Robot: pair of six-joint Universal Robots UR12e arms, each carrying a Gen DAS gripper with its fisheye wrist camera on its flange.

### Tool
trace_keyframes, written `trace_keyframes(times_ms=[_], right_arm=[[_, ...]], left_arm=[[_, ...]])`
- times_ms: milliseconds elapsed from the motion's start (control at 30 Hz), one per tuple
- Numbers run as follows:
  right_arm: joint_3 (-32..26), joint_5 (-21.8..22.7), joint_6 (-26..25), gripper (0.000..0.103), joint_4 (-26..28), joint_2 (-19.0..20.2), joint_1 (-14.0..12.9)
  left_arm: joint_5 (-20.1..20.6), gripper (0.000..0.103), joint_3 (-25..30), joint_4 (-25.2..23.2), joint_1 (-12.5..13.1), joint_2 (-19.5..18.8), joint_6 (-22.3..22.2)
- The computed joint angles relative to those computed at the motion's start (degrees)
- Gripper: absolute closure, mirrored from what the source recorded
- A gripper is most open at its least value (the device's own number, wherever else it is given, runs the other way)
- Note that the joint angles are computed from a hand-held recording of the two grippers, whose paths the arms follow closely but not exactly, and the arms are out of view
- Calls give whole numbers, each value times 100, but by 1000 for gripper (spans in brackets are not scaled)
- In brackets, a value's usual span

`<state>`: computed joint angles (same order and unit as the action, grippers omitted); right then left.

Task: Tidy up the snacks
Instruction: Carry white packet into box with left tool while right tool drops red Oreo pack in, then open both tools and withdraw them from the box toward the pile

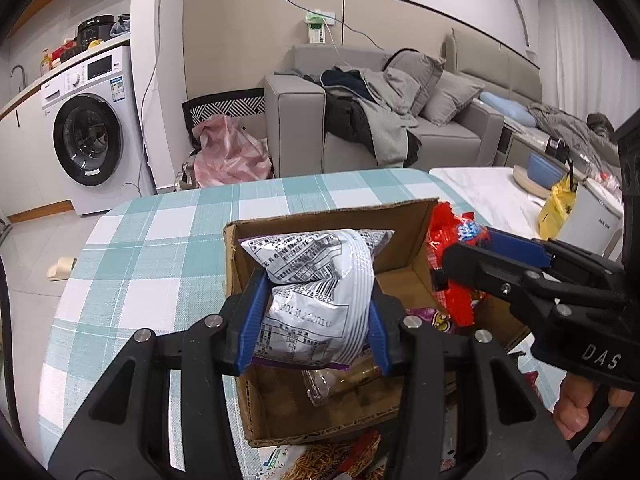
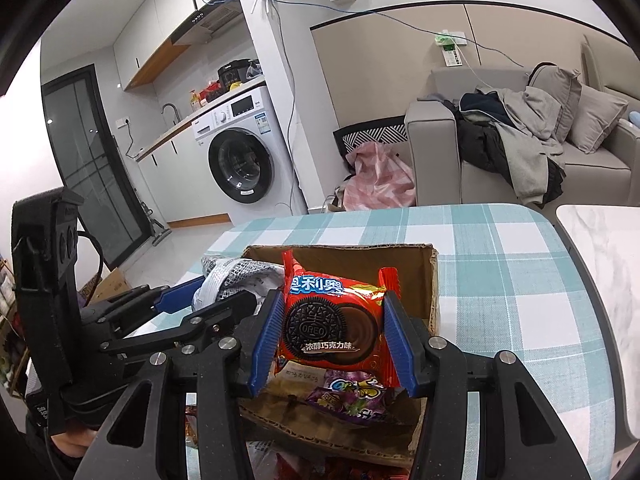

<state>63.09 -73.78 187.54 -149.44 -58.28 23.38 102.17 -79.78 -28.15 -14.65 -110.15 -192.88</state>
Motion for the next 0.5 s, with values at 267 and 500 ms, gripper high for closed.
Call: trace_keyframes(times_ms=[267, 500], right_arm=[[-52, 39, 54, 52, 110, 15, -22], [158, -174, -170, 18, -100, -145, -9]], left_arm=[[-142, 60, 28, -148, 20, 4, -57], [-303, 34, -111, -58, 43, 131, -133]])
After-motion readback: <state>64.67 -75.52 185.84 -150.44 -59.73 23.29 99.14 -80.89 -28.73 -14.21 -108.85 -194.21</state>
